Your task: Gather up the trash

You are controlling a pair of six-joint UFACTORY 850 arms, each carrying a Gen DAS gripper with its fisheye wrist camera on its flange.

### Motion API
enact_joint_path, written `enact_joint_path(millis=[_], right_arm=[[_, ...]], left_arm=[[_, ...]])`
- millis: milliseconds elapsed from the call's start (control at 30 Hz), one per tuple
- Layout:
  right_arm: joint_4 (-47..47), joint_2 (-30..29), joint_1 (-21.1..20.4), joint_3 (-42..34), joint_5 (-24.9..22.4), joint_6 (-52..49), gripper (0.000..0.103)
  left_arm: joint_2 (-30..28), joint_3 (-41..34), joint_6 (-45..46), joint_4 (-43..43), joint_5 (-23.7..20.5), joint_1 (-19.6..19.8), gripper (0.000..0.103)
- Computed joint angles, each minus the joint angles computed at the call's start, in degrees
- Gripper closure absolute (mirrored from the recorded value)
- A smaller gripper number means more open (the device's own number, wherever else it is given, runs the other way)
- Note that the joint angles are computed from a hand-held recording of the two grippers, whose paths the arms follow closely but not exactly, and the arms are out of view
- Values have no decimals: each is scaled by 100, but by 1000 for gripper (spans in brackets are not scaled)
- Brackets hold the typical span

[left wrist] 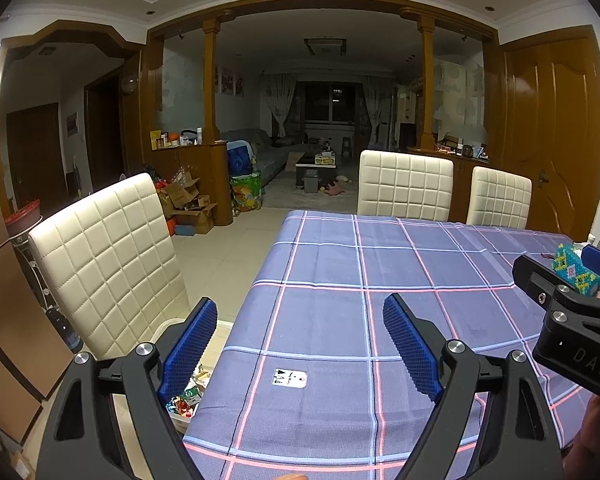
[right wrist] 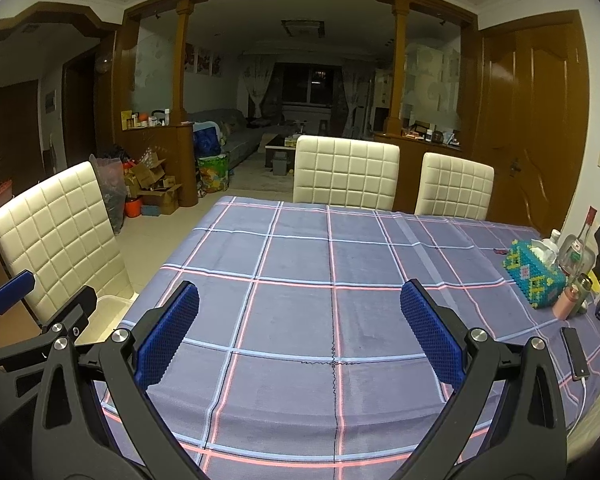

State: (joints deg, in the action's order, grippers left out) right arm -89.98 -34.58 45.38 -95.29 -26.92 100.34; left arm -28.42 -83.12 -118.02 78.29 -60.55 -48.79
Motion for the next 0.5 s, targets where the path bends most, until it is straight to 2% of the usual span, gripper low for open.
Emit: enact_joint_path(millis=[500], right_arm=[[-303, 94, 33, 151, -159, 330, 4]], left_arm=[[-10, -30, 40, 48, -5, -16, 20]])
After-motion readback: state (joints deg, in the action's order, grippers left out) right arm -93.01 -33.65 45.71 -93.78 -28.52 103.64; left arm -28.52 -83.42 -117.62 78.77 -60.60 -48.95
